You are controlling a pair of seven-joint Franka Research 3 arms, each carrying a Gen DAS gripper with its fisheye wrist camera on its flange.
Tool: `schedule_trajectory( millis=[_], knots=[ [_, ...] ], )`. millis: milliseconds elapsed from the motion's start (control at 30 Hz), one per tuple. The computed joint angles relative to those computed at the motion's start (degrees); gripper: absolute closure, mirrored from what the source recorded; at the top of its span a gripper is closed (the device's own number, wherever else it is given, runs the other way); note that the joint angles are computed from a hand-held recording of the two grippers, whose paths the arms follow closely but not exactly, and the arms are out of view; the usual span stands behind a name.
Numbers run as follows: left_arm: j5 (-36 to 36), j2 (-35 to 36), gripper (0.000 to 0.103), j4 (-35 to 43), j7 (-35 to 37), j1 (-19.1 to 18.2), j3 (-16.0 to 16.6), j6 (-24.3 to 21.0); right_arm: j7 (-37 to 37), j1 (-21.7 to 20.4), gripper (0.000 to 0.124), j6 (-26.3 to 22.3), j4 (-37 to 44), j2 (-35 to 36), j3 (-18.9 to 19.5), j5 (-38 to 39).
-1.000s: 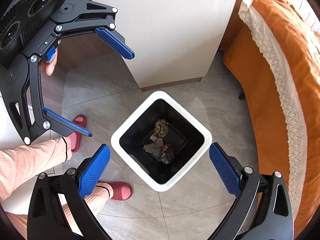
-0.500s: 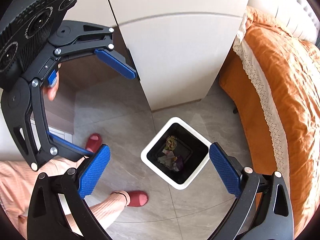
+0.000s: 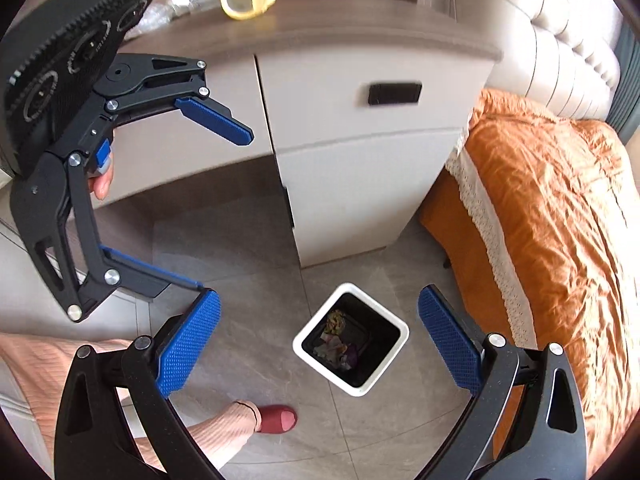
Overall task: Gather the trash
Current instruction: 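Move both grippers back to the desk toward the can and plastic bag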
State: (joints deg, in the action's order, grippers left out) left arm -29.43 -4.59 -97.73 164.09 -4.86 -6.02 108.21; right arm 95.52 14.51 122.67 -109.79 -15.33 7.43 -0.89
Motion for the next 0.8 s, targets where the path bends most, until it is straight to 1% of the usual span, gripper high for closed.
schedule_trajectory(
  millis=[267, 300, 433, 467, 600, 800],
  knots=[
    [-0.5, 2.5, 0.005, 8.5, -5.2, 4.1, 2.2, -1.5, 2.9, 1.4, 0.025, 2.6, 10.2, 6.7, 1.0, -1.9],
    [-0.7, 2.6, 0.005, 9.1, -5.8, 4.7, 2.4, -1.2, 3.4, 1.8, 0.025, 2.9, 12.1, 8.1, 1.1, -2.4],
    [0.1, 3.1, 0.005, 10.5, -8.1, 6.7, 2.9, 2.1, 4.3, 3.6, 0.025, 3.7, 19.5, 13.6, 0.8, -4.0],
    [-0.2, 3.7, 0.005, 11.5, -8.5, 7.3, 3.1, 1.8, 4.4, 4.2, 0.025, 4.0, 21.6, 15.2, 0.6, -4.2],
    [-0.4, 6.9, 0.005, 16.5, -10.9, 10.1, 3.5, 0.7, 3.5, 6.5, 0.025, 3.1, 29.9, 21.2, -0.3, -5.0],
    [-0.2, 11.9, 0.005, 23.5, -13.5, 13.8, 2.6, 2.4, 3.3, 9.8, 0.025, 1.7, 42.7, 30.5, -2.5, -5.8]
  ],
)
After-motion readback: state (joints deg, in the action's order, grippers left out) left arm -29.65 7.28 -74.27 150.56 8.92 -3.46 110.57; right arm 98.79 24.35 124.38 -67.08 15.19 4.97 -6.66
